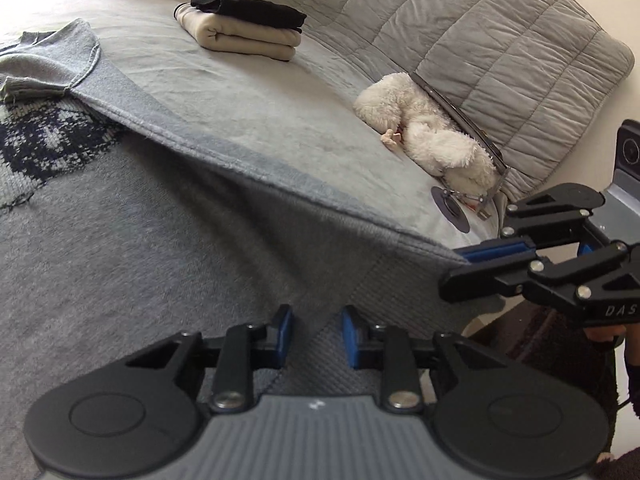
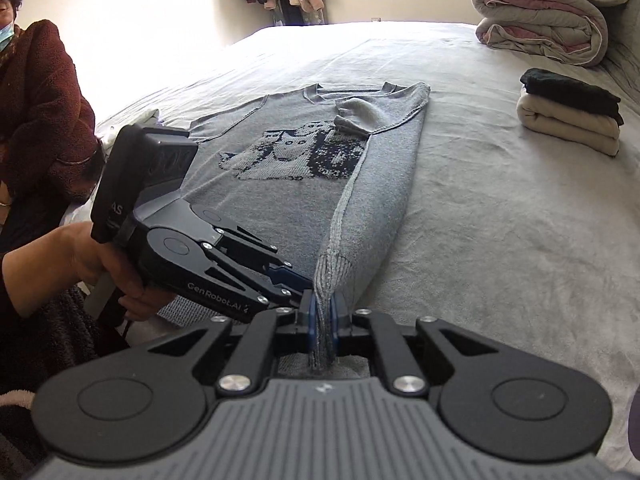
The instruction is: Fold clothes
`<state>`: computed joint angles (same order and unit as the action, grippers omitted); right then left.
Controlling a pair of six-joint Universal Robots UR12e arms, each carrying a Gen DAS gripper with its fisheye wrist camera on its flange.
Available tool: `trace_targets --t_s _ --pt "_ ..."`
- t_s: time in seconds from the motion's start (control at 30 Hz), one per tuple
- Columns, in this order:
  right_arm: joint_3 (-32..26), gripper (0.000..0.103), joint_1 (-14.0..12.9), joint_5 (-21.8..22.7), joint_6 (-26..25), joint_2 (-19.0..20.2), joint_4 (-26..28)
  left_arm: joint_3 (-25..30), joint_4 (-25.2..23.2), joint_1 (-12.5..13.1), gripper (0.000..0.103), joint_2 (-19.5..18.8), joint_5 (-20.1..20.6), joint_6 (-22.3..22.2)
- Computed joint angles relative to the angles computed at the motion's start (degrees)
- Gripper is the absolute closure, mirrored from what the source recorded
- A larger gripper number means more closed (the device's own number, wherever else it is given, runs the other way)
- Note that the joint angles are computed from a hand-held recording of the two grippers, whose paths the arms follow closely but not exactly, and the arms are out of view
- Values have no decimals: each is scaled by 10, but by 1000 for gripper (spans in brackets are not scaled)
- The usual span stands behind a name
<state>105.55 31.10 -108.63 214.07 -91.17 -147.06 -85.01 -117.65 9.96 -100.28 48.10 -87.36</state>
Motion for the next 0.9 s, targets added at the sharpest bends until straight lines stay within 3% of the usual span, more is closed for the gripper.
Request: trace_targets --t_s 0.13,0.23,0.47,0.57,0.67,0.73,0.8,0.9 --pt "-8 94 -1 14 -23 5 3 15 15 12 55 -19 -50 -106" --pt "-16 94 -3 23 -34 10 16 10 27 16 44 -32 -110 -209" --pt "-32 94 -7 38 -66 18 47 -15 53 8 41 -45 -222 -362" --pt "-35 94 -9 46 -76 19 53 -45 167 1 43 -34 -241 -455" --pt "-39 94 -11 58 -85 23 63 -75 296 -8 64 -23 -237 -544" --pt "-45 94 -12 63 -96 27 77 -95 375 -12 93 -16 -234 -592" --pt "-54 93 -12 69 -109 31 96 -111 456 -14 96 -11 -225 -633" --pt "-65 93 -15 81 -130 38 118 -124 536 -14 97 -7 -212 -662"
